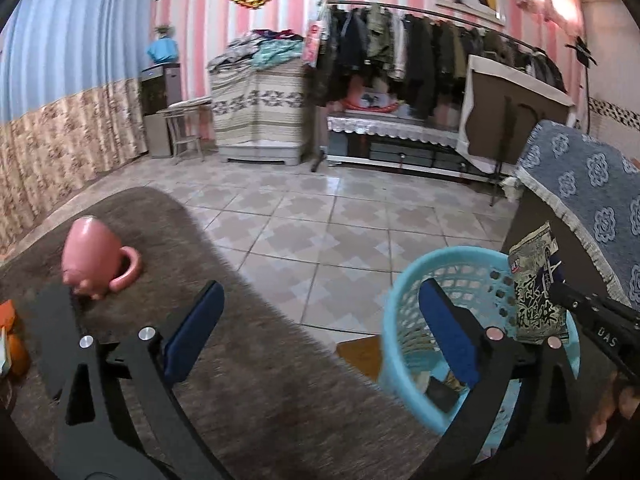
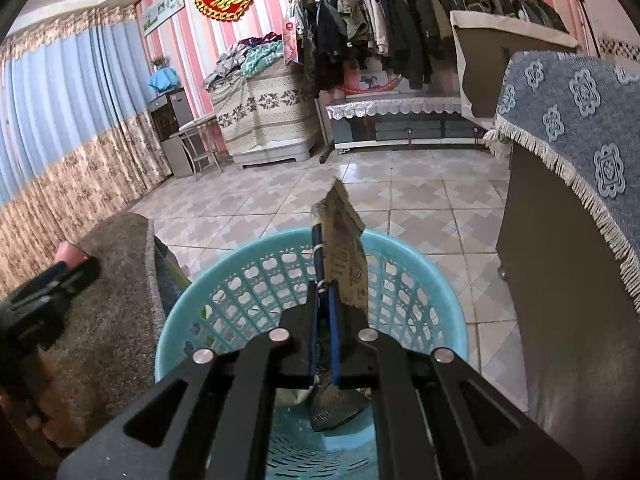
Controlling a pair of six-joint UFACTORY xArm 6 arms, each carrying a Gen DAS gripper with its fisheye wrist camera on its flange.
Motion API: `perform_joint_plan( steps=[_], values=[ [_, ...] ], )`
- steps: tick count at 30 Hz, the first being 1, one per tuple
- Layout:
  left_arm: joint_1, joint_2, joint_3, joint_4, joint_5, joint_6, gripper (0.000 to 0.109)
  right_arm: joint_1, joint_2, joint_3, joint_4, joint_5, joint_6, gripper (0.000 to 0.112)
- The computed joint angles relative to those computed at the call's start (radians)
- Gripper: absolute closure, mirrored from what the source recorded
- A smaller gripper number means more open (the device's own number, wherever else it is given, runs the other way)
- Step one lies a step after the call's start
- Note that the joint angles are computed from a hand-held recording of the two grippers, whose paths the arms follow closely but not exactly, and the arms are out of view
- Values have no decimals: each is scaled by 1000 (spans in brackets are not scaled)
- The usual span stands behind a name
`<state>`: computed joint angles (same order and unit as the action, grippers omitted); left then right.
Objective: Collect trash
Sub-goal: 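Open the right tool over the blue basket to drop the snack packet, then move both tools back toward the items on the rug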
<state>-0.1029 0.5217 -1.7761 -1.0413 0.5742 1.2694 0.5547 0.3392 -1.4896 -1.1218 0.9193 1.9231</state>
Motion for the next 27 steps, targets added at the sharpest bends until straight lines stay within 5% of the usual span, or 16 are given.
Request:
perform_joint_plan(
  steps=[3,5,6,7,10,12,27],
  values=[
    [25,3,-12,5,-7,-22,14,1,33,-42,16,4,-30,104],
    [41,2,-17,3,-8,-23,14,6,54,-72,32,23,-58,82],
    [46,-1,-15,-2,-15,-15,14,13,64,-87,32,43,-66,58],
    [53,-6,-11,-11,-25,0,14,23,71,-101,22,77,-65,47],
    [67,-27,9,-27,-50,33,13,33,66,-103,5,99,-47,44],
    [82,-37,15,-40,-55,48,13,43,62,-101,-17,115,-27,30],
    [243,-93,40,-121,-48,104,11,140,219,-377,-51,281,-205,17]
  ],
)
